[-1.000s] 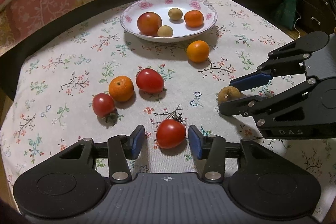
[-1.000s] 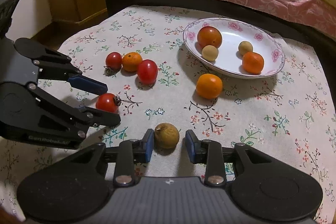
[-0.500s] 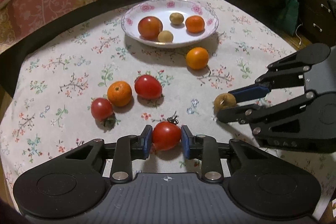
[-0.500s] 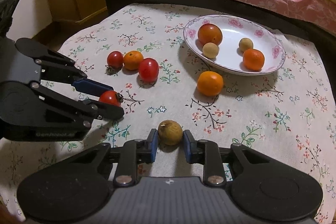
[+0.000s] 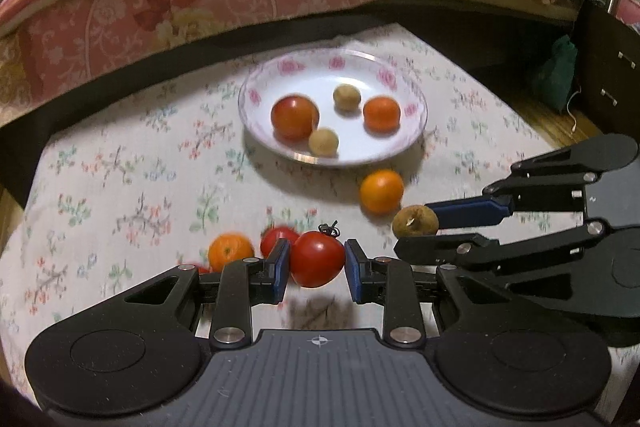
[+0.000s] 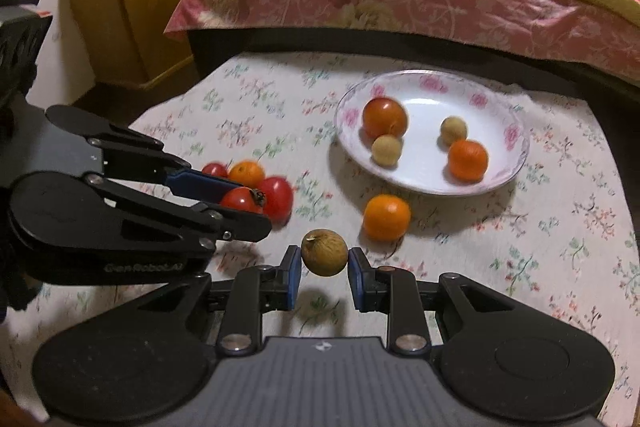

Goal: Organize fruits
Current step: 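Carry the red tomato and brown fruit over the plate and open both grippers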

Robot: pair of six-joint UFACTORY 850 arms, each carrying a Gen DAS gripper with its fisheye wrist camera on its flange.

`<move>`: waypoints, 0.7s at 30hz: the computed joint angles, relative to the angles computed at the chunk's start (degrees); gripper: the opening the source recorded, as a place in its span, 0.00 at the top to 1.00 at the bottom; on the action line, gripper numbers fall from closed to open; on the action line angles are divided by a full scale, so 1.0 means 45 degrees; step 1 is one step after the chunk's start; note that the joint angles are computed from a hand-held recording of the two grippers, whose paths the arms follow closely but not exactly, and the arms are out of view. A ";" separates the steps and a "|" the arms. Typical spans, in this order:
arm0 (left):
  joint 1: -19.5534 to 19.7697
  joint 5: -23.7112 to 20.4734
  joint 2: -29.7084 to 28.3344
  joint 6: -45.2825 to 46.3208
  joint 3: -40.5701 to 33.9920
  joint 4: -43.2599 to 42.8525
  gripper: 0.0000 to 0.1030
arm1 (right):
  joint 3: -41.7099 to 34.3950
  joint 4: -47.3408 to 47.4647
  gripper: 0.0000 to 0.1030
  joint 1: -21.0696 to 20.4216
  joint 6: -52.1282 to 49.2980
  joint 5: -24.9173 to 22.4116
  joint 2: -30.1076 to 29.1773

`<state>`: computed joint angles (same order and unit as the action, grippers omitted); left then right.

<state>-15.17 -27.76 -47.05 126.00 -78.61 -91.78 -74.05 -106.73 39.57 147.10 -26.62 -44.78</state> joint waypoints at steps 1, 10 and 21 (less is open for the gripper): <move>-0.0048 -0.0029 -0.0041 0.0015 -0.0104 -0.0062 0.64 | 0.0021 -0.0046 0.75 -0.0038 0.0072 -0.0039 0.0029; -0.0490 -0.0052 -0.0688 -0.0226 -0.1470 -0.0573 0.64 | 0.0158 -0.0534 0.75 -0.0553 0.0827 -0.0694 0.0255; -0.1114 0.0237 -0.2023 -0.1366 -0.3911 0.0016 0.66 | -0.0082 -0.0940 0.75 -0.1507 0.1088 -0.1080 0.0047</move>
